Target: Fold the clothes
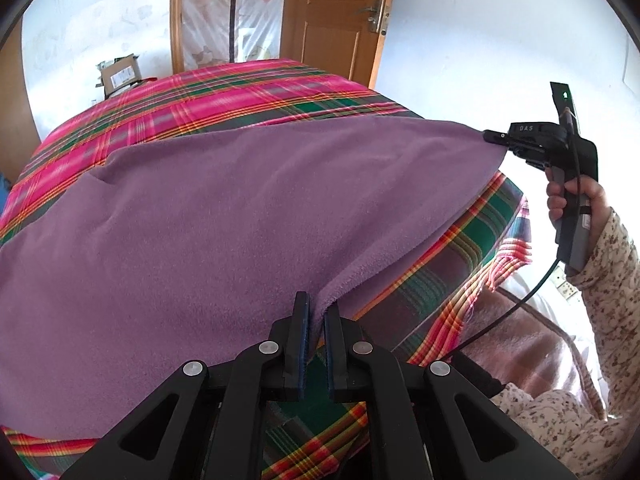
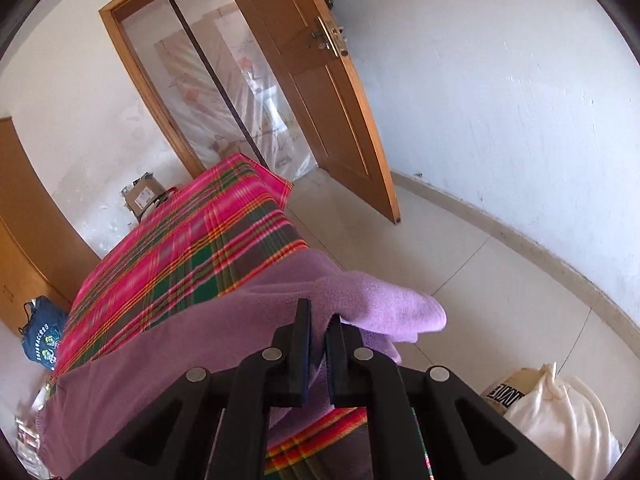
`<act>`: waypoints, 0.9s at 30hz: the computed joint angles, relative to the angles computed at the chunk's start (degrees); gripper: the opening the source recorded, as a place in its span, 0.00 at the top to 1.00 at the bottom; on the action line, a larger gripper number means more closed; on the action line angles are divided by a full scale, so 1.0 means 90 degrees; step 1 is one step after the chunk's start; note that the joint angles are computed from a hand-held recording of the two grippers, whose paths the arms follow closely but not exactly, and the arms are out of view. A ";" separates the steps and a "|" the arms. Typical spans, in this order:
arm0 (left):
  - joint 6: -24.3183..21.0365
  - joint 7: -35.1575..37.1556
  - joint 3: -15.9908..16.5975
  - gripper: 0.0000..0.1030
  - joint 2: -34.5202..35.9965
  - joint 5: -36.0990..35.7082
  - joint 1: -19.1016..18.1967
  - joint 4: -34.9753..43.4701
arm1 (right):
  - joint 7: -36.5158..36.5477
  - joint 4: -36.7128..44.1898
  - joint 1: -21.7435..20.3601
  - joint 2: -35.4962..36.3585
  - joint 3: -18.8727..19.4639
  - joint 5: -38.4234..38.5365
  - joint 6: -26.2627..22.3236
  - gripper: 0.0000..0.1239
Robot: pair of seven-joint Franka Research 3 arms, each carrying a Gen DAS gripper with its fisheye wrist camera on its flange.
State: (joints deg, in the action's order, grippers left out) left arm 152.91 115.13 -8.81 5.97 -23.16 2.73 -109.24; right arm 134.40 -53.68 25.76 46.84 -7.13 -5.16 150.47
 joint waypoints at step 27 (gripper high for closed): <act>-0.0200 -0.0143 -0.0005 0.93 0.0024 -0.0453 0.0051 0.0295 | -0.1171 0.1356 -0.0858 0.0940 0.1087 0.2383 0.1054 0.96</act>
State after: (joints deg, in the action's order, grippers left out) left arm 151.11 113.84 -8.86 6.19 -27.25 3.19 -106.59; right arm 123.86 -41.47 18.03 55.29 2.65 16.29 159.96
